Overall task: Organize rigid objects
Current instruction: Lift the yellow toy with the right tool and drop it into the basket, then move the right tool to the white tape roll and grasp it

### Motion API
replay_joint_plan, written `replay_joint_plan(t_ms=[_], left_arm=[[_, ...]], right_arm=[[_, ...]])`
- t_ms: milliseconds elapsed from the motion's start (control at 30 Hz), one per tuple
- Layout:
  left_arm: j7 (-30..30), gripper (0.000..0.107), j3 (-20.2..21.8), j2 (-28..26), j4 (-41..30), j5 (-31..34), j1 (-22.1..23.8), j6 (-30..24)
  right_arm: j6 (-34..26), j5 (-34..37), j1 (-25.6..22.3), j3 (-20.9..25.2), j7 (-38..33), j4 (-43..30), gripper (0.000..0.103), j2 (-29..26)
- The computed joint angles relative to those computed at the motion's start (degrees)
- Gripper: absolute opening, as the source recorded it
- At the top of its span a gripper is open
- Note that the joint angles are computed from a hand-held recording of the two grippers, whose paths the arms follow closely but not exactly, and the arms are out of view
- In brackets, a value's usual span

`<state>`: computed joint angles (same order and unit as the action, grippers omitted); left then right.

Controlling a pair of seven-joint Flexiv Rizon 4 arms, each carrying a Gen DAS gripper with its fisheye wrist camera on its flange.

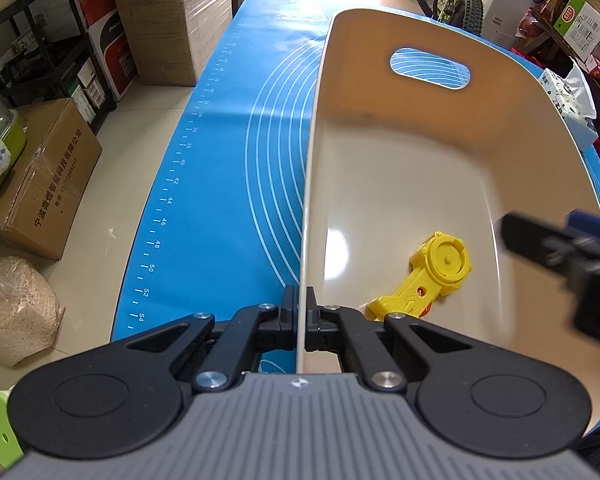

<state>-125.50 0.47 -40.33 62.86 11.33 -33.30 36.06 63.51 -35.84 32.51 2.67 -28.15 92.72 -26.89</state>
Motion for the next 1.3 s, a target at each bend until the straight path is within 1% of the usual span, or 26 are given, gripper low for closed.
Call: replay_joint_plan(t_ms=[200, 300, 367, 400, 500, 667, 867, 967, 1100, 1233, 1300], left_arm=[[0.0, 0.003, 0.0, 0.0, 0.0, 0.0, 0.0, 0.0], [0.0, 0.003, 0.0, 0.0, 0.0, 0.0, 0.0, 0.0], [0.0, 0.003, 0.0, 0.0, 0.0, 0.1, 0.0, 0.0], [0.0, 0.003, 0.0, 0.0, 0.0, 0.0, 0.0, 0.0], [0.0, 0.003, 0.0, 0.0, 0.0, 0.0, 0.0, 0.0], [0.0, 0.003, 0.0, 0.0, 0.0, 0.1, 0.0, -0.1], [0.1, 0.003, 0.0, 0.1, 0.0, 0.1, 0.0, -0.1], [0.2, 0.003, -0.1, 0.1, 0.1, 0.0, 0.1, -0.1], [0.2, 0.003, -0.1, 0.1, 0.2, -0.1, 0.1, -0.2], [0.2, 0.003, -0.1, 0.0, 0.0, -0.1, 0.1, -0.4], [0.2, 0.003, -0.1, 0.0, -0.1, -0.1, 0.1, -0.5]], right_arm=[[2.1, -5.6, -0.4, -2.7, 5.3, 4.4, 0.083, 4.2], [2.8, -10.2, -1.4, -3.7, 9.6, 7.4, 0.088, 6.7], [2.6, -14.1, -2.3, -4.3, 13.0, 9.3, 0.094, 8.2], [2.2, -16.1, -2.8, -4.5, 14.8, 10.3, 0.095, 9.0], [0.5, -20.0, -4.9, -3.9, 18.0, 12.9, 0.097, 11.0], [-2.9, -20.4, -9.2, -1.1, 18.2, 16.2, 0.098, 13.0], [-8.5, -21.9, -12.0, -0.5, 19.1, 17.8, 0.098, 13.3], [-9.8, -22.6, -13.2, -0.5, 18.3, 18.0, 0.098, 12.8], [-9.6, -24.1, -14.6, -1.3, 17.4, 17.3, 0.098, 11.2], [-7.3, -24.3, -15.6, -2.4, 18.8, 16.6, 0.097, 9.0], [-7.3, -23.4, -15.7, -2.8, 18.6, 15.7, 0.095, 7.6]])
